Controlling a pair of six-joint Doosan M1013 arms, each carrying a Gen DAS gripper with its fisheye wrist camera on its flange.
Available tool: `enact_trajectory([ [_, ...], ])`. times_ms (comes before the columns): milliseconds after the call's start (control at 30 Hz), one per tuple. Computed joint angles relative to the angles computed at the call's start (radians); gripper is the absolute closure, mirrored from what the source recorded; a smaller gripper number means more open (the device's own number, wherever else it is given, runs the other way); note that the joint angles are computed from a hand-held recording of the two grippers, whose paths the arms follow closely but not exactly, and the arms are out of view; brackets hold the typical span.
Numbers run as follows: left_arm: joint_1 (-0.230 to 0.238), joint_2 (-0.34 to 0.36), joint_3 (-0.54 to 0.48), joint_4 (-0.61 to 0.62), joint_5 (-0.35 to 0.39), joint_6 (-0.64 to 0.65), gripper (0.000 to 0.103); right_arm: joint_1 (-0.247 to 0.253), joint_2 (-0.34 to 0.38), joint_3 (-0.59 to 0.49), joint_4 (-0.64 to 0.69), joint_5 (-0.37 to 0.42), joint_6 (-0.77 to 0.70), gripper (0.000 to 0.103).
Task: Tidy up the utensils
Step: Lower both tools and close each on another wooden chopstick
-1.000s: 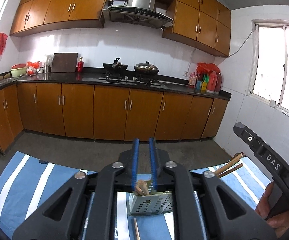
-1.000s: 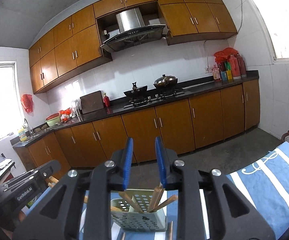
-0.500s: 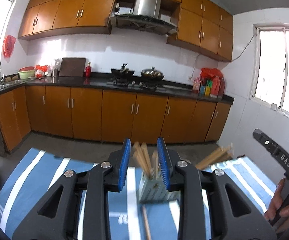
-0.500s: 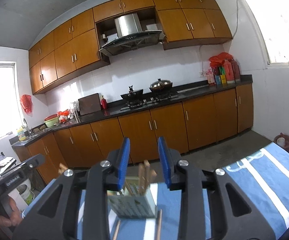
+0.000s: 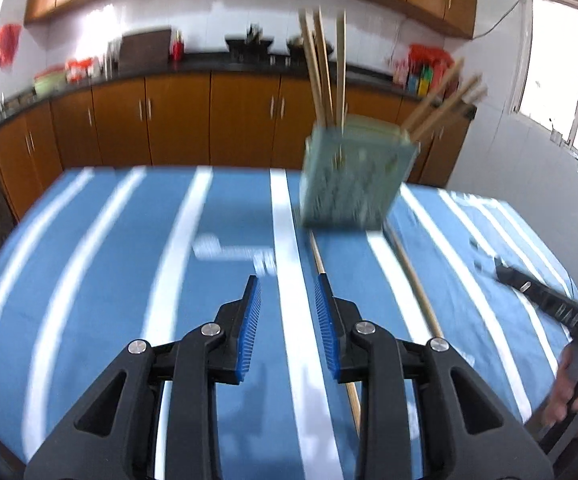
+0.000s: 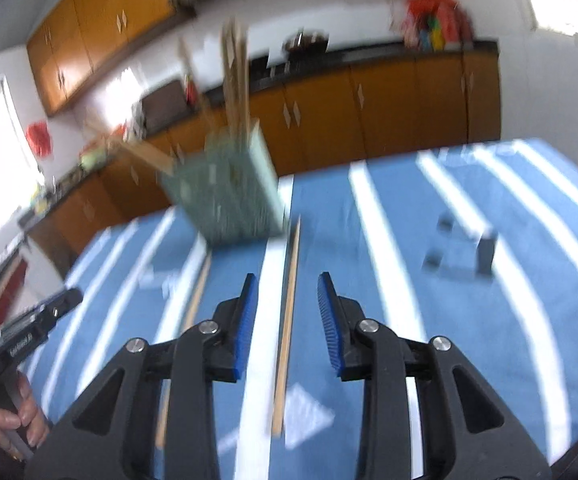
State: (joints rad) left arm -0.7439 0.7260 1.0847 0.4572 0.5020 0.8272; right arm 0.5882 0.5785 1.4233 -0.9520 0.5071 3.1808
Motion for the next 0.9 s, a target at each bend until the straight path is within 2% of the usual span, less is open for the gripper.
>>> enact_trajectory([
  [133,-0.003,0.014,0.005,-0.103,0.027,0.06,0.074,0.002,0.044,-0.033,0.206,0.014,-0.21,0.08],
  [233,-0.005,0.023,0.001,-0.159,0.042,0.106,0.074,0.004,0.065,-0.051,0.254,0.037,-0.263,0.084],
  [367,-0.008,0.033,-0.003,-0.202,0.049,0.138,0.07,0.006,0.078,-0.068,0.259,0.07,-0.283,0.085],
  [600,-0.019,0.053,-0.021,-0.243,0.07,0.187,0.069,0.016,0.093,-0.094,0.216,0.139,-0.283,0.093],
  [767,-0.028,0.071,-0.046,-0.219,0.105,0.18,0.069,0.019,0.103,-0.111,0.193,0.188,-0.248,0.095],
  [900,-0.036,0.086,-0.07,-0.183,0.146,0.171,0.07,0.015,0.1,-0.107,0.199,0.192,-0.23,0.095],
])
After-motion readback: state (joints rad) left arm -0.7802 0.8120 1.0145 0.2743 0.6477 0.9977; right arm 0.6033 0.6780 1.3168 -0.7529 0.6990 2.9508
